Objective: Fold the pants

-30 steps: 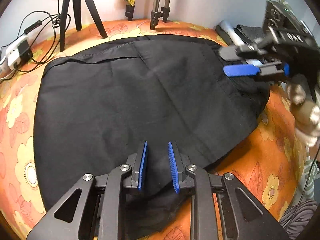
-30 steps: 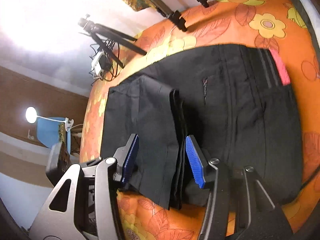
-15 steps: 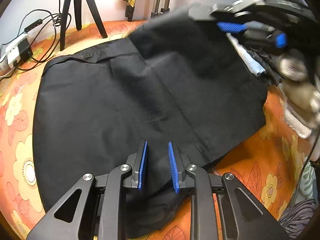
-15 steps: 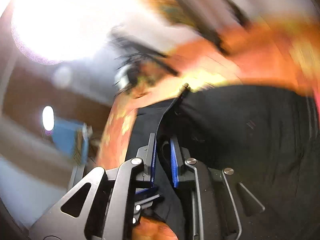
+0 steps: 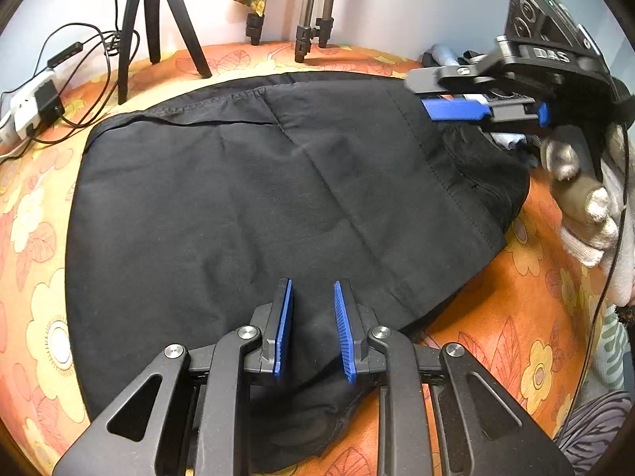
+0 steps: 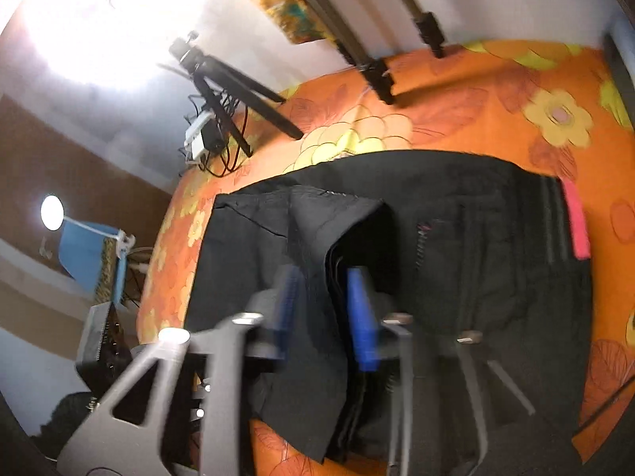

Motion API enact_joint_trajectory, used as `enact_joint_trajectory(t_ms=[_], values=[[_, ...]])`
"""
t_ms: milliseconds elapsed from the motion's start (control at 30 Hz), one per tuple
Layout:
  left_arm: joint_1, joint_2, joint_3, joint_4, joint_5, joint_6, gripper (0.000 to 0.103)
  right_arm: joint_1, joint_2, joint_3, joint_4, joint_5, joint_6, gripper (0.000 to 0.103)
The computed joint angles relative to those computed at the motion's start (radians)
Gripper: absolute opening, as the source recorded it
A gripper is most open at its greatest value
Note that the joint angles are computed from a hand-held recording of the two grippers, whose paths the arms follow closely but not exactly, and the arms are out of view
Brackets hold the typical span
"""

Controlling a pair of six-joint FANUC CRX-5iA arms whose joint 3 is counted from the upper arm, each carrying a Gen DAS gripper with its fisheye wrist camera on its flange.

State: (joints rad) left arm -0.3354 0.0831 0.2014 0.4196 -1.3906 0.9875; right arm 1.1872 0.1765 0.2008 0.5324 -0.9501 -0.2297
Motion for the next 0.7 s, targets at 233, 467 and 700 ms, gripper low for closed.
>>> enact_joint_trajectory(t_ms=[233,467,700], values=[[-0.005,-0.004,0.001,-0.011,0.004,0.002,0.021,-0.048,-0.034,-0.105,-0.122,0.247,-0.015,0.052],[-0.012,-0.008,0.001,-0.023,0.010,-0.001,0.021,-0.095,0.021,-0.072,0.047,0.322,-0.088,0.031],[-0.010,-0.012,-0.010,-0.015,0.016,-0.010,0.021,-0.048,0.092,0.105,0.051,0.088,0.162,0.014]])
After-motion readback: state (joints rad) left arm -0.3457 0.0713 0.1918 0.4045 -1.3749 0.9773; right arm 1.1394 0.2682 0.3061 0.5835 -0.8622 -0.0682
